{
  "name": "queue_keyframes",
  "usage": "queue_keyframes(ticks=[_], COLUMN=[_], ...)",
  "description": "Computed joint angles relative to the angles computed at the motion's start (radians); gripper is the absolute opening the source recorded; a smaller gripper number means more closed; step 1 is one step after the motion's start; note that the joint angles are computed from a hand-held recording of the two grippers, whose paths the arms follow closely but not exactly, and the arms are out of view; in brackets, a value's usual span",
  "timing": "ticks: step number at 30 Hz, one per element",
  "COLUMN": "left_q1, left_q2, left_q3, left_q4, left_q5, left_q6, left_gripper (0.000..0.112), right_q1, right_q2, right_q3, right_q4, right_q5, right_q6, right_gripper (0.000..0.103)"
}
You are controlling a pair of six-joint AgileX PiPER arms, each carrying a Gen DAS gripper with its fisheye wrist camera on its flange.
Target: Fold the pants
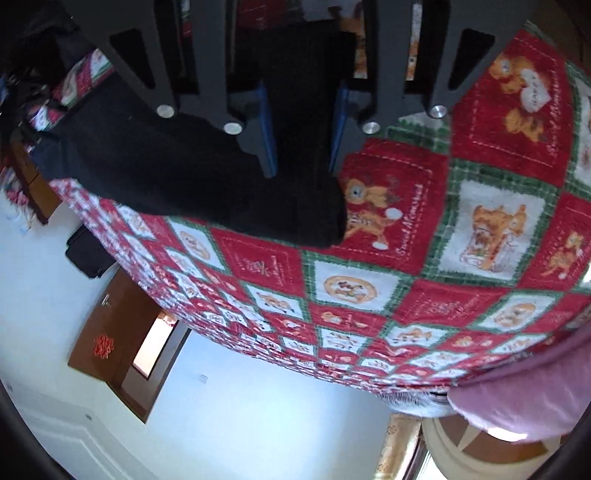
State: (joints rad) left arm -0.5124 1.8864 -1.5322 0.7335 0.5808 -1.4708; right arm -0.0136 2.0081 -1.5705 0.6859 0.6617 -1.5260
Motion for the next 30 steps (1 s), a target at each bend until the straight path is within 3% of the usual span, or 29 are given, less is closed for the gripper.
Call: queue_keyframes(ticks=[2,7,13,18,20,22,24,30], left_q1=[0.012,-0.003,0.071,0.114,0.160,0.198,0.174,-0.006], left_q2=[-0.018,-0.072,-0.137,-0.212,-0.271,-0.289,-0.301,-0.172], left_q3=[0.025,0.070,0.135,0.223,0.314,0.346,0.359,0.134], left_q4=[-0.004,0.170,0.193,0.233,0.263,0.190,0.214,0.196], left_q5=[-0.043,-0.014,-0.024,0.096,0.059,0.045,0.049,0.187], left_q6=[-0.030,-0.248,-0.288,-0.350,-0.406,-0.344,-0.345,-0.143], left_gripper=[0.020,0.013,0.011,0.000,0.000,0.000,0.000,0.005], right_q1=[-0.004,-0.002,0.000,0.002,-0.005,-0.023,-0.046,-0.159], right_q2=[0.012,0.024,0.008,0.002,-0.006,-0.012,-0.009,0.013], right_q3=[-0.013,-0.022,-0.002,0.008,0.018,0.023,0.010,-0.093], right_q4=[-0.012,-0.011,0.023,0.013,0.020,0.032,0.023,-0.029], right_q5=[0.013,0.007,0.000,-0.005,-0.001,0.013,0.031,0.064], right_q6=[0.022,0.035,0.007,0.027,0.017,0.010,0.034,0.175], right_gripper=[0.061,0.061,0.061,0.061,0.061,0.061,0.061,0.061])
